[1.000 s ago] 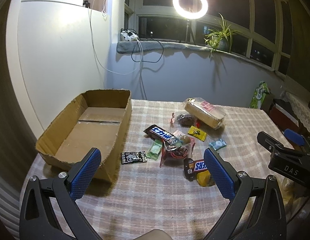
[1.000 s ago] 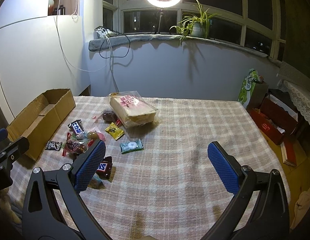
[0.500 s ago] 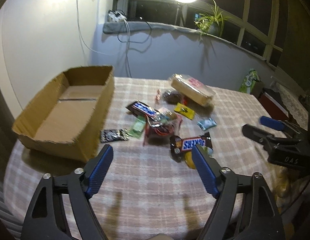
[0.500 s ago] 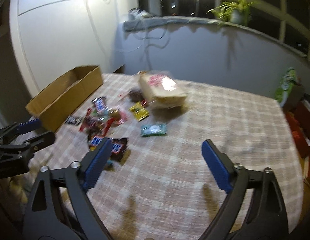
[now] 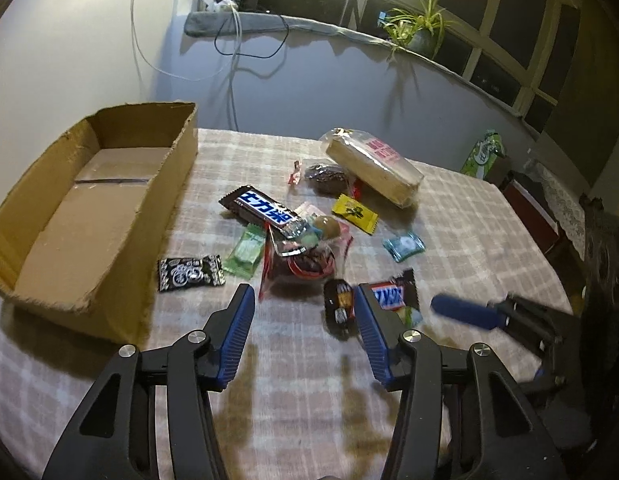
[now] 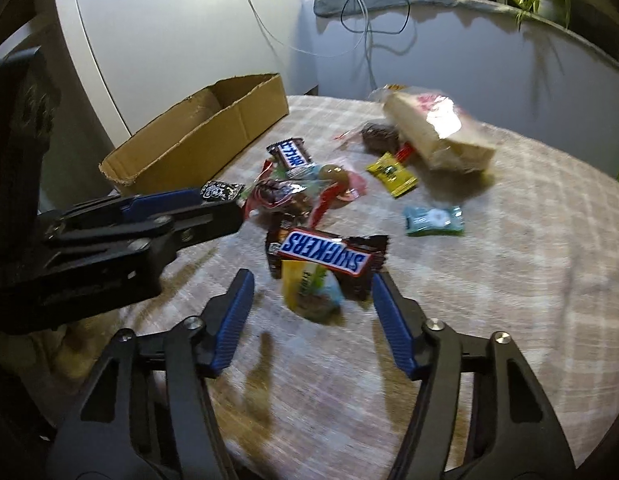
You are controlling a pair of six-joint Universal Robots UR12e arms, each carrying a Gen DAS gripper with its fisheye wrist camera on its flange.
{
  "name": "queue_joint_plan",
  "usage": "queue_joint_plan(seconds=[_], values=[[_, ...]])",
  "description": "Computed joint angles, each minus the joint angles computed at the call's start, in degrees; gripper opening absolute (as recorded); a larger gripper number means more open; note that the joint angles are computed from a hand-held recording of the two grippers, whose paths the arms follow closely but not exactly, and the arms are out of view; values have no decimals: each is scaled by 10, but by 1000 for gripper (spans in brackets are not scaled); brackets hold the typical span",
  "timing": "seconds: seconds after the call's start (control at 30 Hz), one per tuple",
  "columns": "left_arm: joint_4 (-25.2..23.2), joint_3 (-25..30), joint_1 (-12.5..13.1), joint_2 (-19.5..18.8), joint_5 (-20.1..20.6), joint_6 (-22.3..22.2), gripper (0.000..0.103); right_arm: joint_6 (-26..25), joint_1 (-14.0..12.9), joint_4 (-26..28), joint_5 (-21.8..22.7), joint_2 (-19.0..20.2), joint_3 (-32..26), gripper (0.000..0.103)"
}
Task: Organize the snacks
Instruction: 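Reach the left tool to the red-wrapped chocolate bag and close on it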
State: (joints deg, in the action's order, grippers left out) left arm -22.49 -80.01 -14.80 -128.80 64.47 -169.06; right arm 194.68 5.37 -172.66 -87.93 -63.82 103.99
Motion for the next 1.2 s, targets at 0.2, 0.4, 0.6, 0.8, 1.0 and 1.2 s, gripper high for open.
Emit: queue_joint_plan(seconds=[0.2, 0.4, 0.6, 0.8, 1.0, 1.2], values=[[-38, 38, -1, -22, -8, -10, 50, 3, 1, 10, -2, 9, -10, 59], [-79, 74, -5, -41, -2, 5, 51, 2, 4, 24, -14, 17, -22, 59], [-97, 91, -8, -51, -4, 16, 53, -5, 11, 40, -42, 22, -31, 56], [-117, 96, -6, -54, -17, 18, 52, -12, 13, 49, -63, 21, -31, 41], [-102, 89, -6, -53, -17, 15, 49, 2, 5, 42, -41, 14, -21, 32], [-78, 76, -7, -46, -9, 14, 47, 22, 1, 30, -30, 7, -9, 29]])
